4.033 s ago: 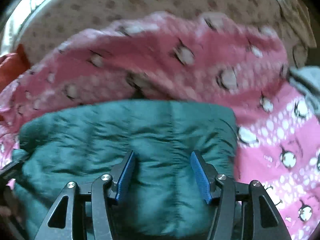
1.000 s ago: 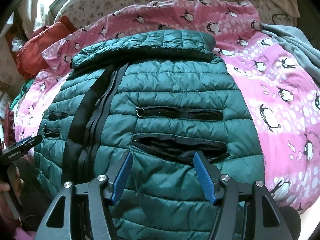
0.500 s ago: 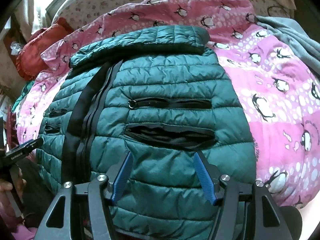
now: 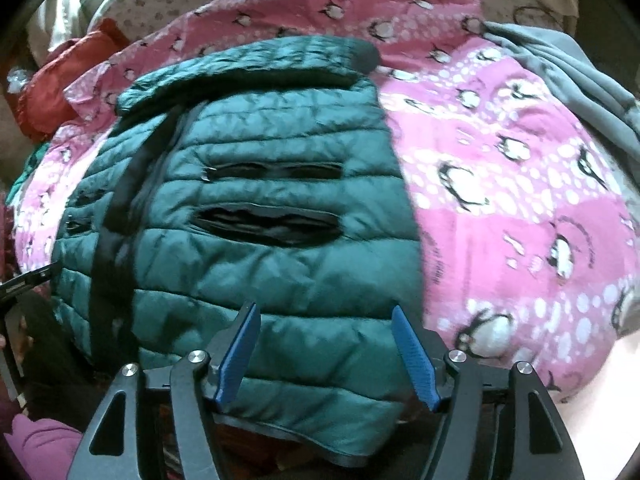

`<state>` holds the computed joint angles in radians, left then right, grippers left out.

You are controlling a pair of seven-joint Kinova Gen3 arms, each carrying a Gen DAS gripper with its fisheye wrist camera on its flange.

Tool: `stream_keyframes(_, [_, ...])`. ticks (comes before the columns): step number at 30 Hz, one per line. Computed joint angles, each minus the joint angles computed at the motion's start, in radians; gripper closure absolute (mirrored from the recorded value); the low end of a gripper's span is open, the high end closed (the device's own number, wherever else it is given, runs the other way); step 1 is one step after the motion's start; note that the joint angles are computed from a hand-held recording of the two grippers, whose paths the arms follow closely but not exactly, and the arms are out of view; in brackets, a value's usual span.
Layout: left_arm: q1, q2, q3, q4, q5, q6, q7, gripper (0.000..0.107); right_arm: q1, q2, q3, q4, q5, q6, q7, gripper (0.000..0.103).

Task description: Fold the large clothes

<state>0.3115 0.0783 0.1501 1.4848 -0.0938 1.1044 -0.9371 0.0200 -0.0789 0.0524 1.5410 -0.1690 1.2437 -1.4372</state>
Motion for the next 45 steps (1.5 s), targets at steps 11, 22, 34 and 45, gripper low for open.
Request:
stream_keyframes(11, [-0.082, -0.052, -0.028, 0.08, 0.14, -0.025, -0.08, 0.017, 0.055, 0.051, 0.049, -0.007, -0.073, 0.054, 0.047, 0.035])
stream_keyframes(22, [-0.097, -0.043, -0.022, 0.107, 0.206, -0.032, -0.15, 0.017, 0.119, 0.101, 0.041, -0.015, -0.185, 0.124, 0.162, 0.031])
stream_keyframes(34, [-0.081, -0.029, -0.016, 0.11, 0.188, -0.059, -0.119, 0.017, 0.141, 0.118, 0.039, 0.004, -0.228, 0.141, 0.169, 0.03])
stream_keyframes(45, [-0.072, -0.03, -0.013, 0.116, 0.188, -0.064, -0.111, 0.017, 0.143, 0.082, 0.047, 0.055, -0.263, 0.102, 0.221, 0.045])
